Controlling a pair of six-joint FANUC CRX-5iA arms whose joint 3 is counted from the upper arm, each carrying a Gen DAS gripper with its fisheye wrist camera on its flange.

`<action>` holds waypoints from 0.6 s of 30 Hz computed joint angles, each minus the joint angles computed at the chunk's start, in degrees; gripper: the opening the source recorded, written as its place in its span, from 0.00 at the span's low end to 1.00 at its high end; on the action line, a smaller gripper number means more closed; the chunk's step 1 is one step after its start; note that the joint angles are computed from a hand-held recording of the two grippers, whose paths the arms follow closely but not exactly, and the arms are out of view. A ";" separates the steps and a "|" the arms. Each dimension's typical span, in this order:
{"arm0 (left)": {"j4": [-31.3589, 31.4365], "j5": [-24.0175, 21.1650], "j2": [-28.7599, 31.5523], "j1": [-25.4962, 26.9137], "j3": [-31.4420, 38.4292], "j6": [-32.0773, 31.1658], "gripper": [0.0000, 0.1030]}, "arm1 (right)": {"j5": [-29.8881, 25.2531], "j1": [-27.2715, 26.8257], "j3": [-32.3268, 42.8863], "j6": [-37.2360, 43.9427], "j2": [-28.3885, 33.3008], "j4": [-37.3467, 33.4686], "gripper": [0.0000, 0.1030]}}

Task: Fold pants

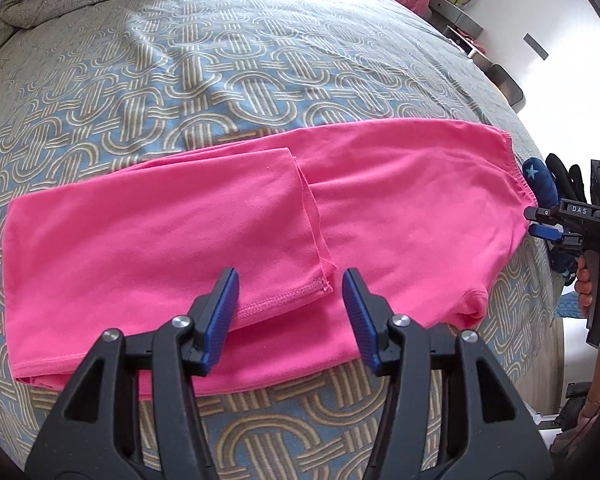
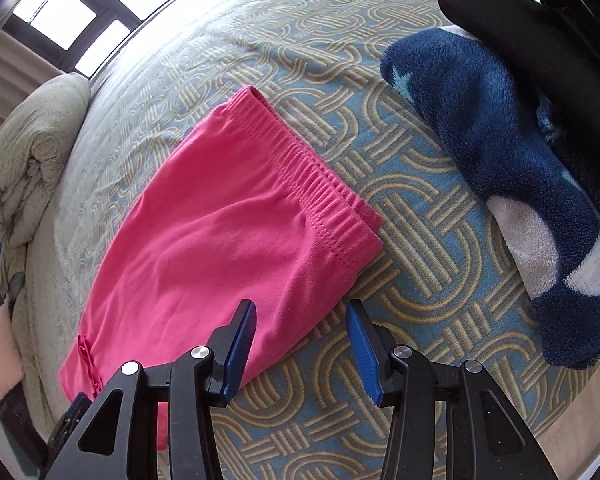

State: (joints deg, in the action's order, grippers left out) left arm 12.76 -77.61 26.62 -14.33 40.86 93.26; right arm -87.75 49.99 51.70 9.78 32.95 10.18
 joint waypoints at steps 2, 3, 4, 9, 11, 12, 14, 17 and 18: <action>-0.96 0.00 -0.26 -0.19 -0.21 0.07 0.59 | -1.03 -0.03 1.85 1.28 1.16 -0.13 0.46; -0.98 -0.22 -0.16 -0.17 -0.07 0.06 0.59 | -1.12 -0.21 2.00 1.30 1.27 -0.51 0.46; -0.65 -0.18 -0.20 -0.07 -0.22 0.08 0.59 | -0.99 -0.44 1.87 0.97 1.20 -1.00 0.46; 0.78 0.45 -0.11 0.43 -0.55 0.55 0.59 | 6.96 -1.66 -6.24 -2.69 -3.04 -3.11 0.50; 2.00 0.53 0.21 0.58 -0.41 0.67 0.59 | 12.03 -1.94 -10.91 -5.90 -5.44 -2.44 0.52; 2.44 0.53 0.42 0.56 -0.19 0.64 0.59 | 13.68 -2.07 -12.26 -7.20 -6.15 -2.32 0.52; 3.41 1.08 0.66 0.40 0.00 0.40 0.59 | 14.92 -2.37 -13.00 -8.56 -6.37 -2.30 0.52; 4.74 1.54 1.29 0.16 0.21 -0.54 0.59 | 11.85 -2.19 -9.89 -8.03 -4.28 -1.08 0.35; 4.74 0.92 1.91 0.07 0.78 -0.15 0.59 | 9.27 -1.82 -7.46 -7.53 -2.69 0.28 0.12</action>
